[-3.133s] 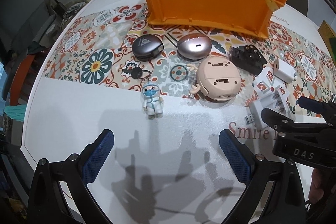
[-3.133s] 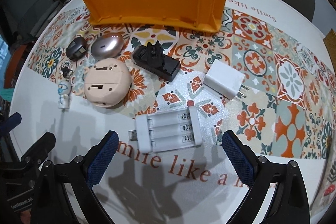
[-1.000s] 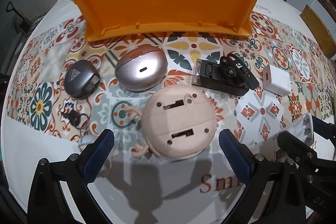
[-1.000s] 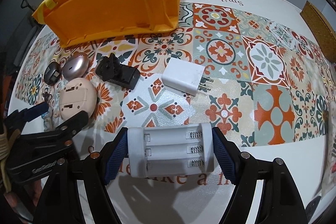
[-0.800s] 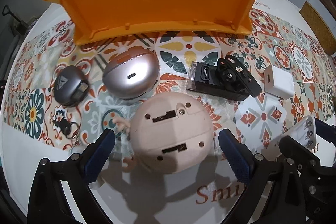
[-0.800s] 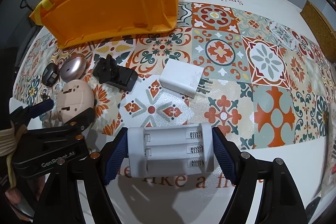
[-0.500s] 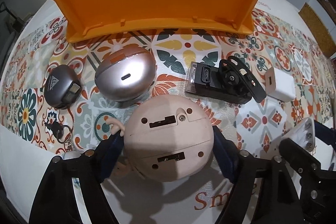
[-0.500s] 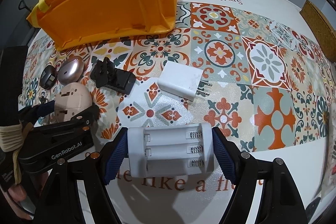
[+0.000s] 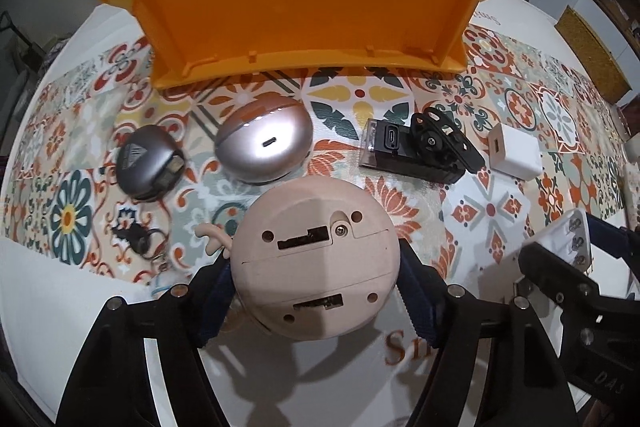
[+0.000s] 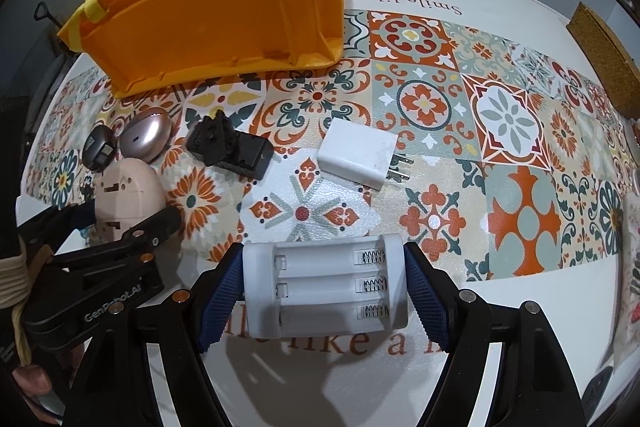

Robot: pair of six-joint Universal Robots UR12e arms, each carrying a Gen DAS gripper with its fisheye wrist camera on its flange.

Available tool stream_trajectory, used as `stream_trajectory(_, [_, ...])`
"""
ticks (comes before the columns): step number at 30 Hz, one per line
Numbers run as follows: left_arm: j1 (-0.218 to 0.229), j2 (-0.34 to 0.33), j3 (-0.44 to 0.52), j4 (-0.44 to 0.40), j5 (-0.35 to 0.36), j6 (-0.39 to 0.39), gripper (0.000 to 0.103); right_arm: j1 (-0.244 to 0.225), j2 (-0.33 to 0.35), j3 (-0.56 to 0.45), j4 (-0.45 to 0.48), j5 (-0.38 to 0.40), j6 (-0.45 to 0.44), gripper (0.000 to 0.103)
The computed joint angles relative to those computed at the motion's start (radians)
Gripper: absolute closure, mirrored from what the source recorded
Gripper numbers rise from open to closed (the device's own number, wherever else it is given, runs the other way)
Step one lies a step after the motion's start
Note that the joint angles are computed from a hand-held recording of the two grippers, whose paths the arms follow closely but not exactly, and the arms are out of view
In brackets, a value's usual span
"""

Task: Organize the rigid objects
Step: 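Grasp the beige round speaker with the left tool while the right tool holds the charger, then carry the speaker and charger over the orange crate with both tools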

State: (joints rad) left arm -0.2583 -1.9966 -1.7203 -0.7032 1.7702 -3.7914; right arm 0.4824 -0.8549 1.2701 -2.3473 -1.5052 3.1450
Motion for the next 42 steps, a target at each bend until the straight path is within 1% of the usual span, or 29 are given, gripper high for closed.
stream_trajectory(7, [-0.006, 0.044, -0.041, 0.048, 0.02, -0.002, 0.029, 0.011, -0.022, 0.02, -0.031, -0.014, 0.011, 0.026])
stream_trajectory(21, [-0.001, 0.136, -0.103, 0.09, 0.086, 0.016, 0.029, 0.037, -0.071, 0.056, -0.116, -0.007, 0.056, 0.026])
stream_trajectory(25, [0.002, 0.155, -0.119, 0.101, 0.11, 0.031, 0.029, 0.047, -0.08, 0.058, -0.145, -0.023, 0.055, 0.026])
stream_trajectory(28, [0.006, 0.168, -0.129, 0.11, 0.116, 0.038, 0.029, 0.056, -0.083, 0.056, -0.165, -0.04, 0.044, 0.026])
stream_trajectory(37, [0.019, 0.196, -0.141, 0.143, 0.13, 0.07, 0.029, 0.067, -0.08, 0.033, -0.186, -0.035, 0.044, 0.026])
stream_trajectory(42, [0.03, 0.197, -0.134, 0.166, 0.142, 0.096, 0.029, 0.071, -0.065, -0.001, -0.184, -0.033, 0.055, 0.026])
